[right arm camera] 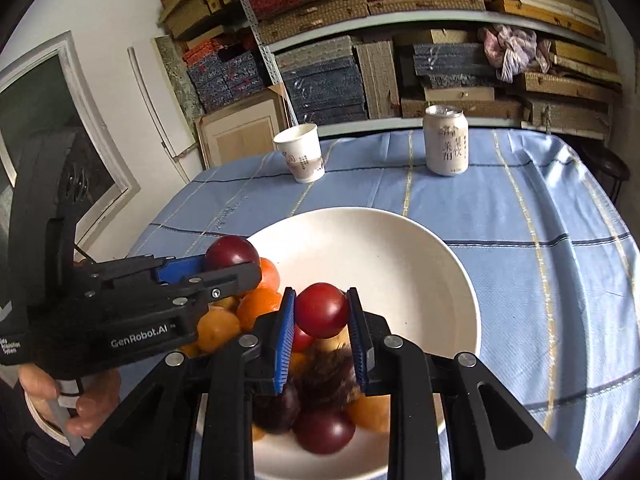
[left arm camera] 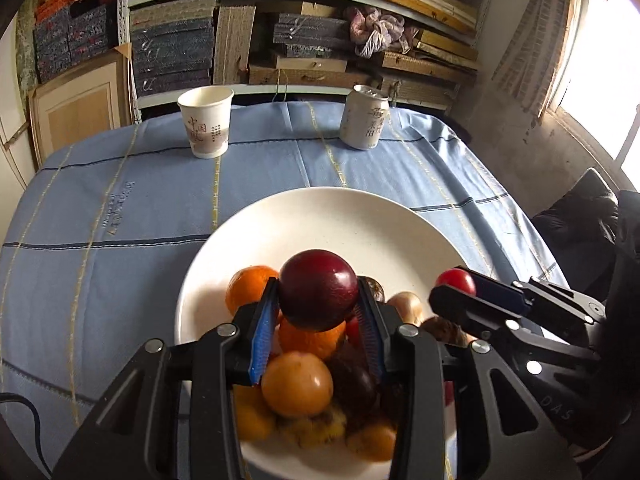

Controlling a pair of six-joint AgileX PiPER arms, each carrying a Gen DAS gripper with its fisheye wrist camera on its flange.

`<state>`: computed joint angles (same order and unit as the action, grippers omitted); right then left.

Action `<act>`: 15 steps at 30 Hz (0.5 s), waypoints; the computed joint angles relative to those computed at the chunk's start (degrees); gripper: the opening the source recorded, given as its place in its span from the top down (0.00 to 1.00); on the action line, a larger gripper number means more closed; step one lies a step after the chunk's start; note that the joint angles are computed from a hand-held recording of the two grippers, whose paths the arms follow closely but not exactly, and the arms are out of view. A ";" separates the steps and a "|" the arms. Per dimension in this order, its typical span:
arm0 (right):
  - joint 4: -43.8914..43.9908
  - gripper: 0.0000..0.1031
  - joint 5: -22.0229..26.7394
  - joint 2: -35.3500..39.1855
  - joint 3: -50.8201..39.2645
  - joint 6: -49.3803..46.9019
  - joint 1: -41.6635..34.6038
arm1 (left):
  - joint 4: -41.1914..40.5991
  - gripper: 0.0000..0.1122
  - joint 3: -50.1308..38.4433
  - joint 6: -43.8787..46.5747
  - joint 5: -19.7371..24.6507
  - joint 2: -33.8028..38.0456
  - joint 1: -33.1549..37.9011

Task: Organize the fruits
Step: 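Release the tomato into the plate with the right tool while the left tool releases the plum there, then grasp the last small red tomato on the cloth with the left tool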

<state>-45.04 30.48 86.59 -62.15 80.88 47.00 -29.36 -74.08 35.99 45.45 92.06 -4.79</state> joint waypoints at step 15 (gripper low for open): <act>-15.55 0.31 22.72 -7.94 7.87 18.83 30.92 | -6.64 0.12 26.62 11.19 -0.75 -30.58 13.70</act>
<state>-60.59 53.19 78.65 -54.28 99.71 77.92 -35.99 -47.45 47.17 44.70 61.49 8.91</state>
